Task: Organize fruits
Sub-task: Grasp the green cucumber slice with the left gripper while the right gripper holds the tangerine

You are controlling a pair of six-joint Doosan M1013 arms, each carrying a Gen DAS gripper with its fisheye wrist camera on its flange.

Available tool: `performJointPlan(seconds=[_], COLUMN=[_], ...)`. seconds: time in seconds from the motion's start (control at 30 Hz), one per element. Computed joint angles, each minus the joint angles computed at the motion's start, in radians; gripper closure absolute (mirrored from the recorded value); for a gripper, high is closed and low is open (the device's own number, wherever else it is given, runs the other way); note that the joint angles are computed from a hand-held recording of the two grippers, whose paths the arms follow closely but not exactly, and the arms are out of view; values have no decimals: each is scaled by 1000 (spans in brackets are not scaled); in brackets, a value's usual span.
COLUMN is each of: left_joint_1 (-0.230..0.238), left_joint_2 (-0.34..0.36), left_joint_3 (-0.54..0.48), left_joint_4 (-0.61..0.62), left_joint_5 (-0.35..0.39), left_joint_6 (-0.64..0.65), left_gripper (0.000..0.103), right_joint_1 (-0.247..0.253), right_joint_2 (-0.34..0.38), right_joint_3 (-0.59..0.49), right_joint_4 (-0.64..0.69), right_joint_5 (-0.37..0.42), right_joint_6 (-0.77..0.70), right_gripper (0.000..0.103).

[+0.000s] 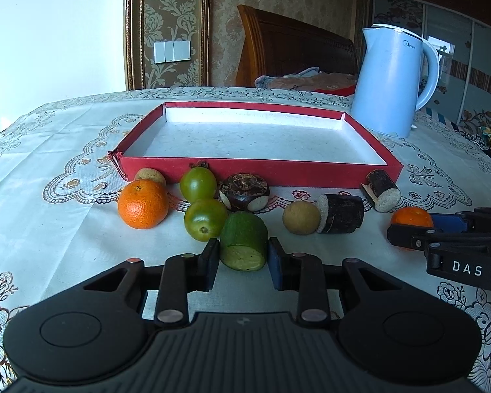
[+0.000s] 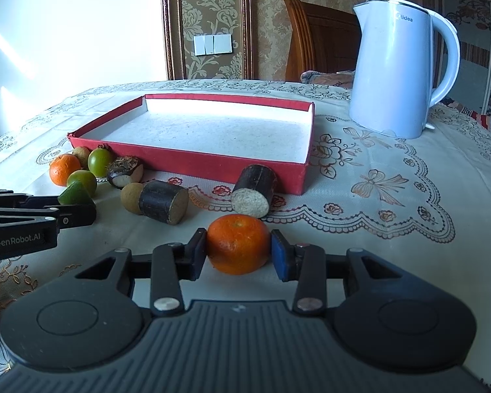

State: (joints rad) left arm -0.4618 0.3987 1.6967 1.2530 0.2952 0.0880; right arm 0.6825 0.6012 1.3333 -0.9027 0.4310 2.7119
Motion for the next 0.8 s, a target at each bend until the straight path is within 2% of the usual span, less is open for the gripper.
performJointPlan(seconds=[0.17, 0.33, 0.8], left_joint_1=[-17, -30, -47], left_joint_2=[-1, -3, 12], left_joint_3=[5, 5, -49], left_joint_4=[110, 167, 293], left_joint_5=[79, 140, 258], left_joint_6=[-138, -218, -297], left_gripper=[73, 73, 73], right_joint_1=[3, 7, 7], right_joint_2=[-4, -7, -6], right_joint_3=[11, 17, 18], right_joint_4=[-75, -137, -143], right_joint_5=[2, 12, 14], right_joint_6=[81, 149, 160], right_gripper=[65, 65, 65])
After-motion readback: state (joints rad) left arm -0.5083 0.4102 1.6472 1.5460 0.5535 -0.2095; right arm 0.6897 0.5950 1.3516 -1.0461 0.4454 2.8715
